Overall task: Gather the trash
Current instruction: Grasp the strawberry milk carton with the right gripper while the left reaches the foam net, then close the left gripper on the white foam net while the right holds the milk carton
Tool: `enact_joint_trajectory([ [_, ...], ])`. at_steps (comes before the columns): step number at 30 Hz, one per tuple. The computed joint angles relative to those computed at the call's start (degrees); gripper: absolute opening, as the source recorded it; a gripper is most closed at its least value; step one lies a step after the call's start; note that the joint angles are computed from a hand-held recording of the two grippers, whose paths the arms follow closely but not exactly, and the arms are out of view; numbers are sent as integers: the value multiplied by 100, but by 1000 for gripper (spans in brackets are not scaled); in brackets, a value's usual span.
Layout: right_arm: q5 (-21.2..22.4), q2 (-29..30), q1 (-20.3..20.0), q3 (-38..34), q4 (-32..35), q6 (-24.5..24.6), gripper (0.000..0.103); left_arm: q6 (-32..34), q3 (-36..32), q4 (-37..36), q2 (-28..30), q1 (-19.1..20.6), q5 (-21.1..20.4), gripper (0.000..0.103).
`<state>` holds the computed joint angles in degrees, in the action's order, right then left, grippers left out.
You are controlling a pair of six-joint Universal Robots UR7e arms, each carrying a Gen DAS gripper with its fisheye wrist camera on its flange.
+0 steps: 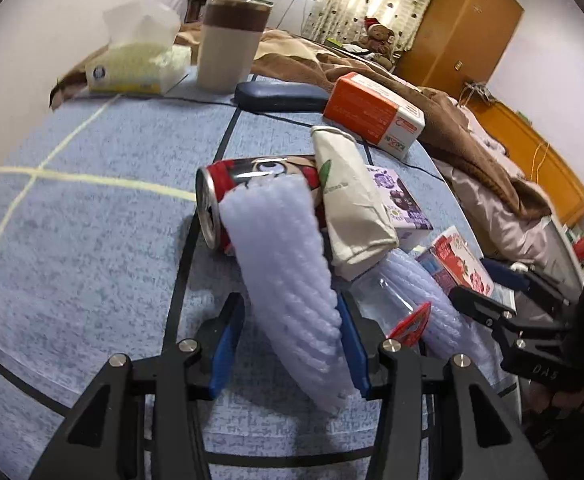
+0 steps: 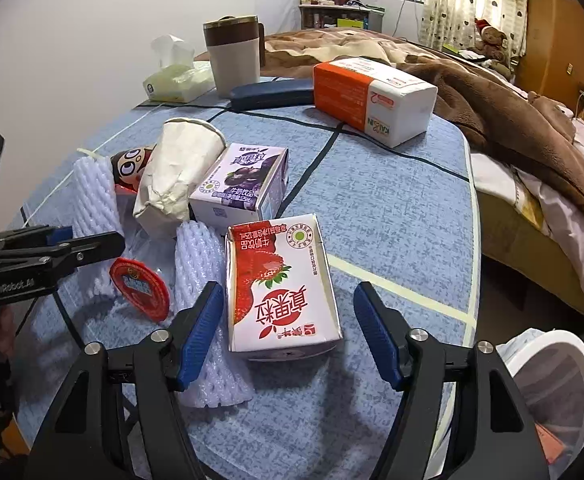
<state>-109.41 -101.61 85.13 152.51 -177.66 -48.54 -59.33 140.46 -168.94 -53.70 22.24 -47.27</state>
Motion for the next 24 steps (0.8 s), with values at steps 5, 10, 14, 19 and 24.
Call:
enact_joint_trajectory([
  [5,-137,175,86,94,-471,-11,58,21,-43,-224,137,54,30,49],
  [10,-59,94,-4,152,-588,6,57,-137,72,-299,107,-64,156,47],
  [14,36,-7,-64,238,-772,56,57,-233,108,-228,57,-155,236,42],
  [19,204,-260,-131,323,-667,116,56,-355,143,-138,36,-227,233,40],
  [24,270,-412,-169,429,-694,88,56,-531,234,-119,-77,-289,174,38],
])
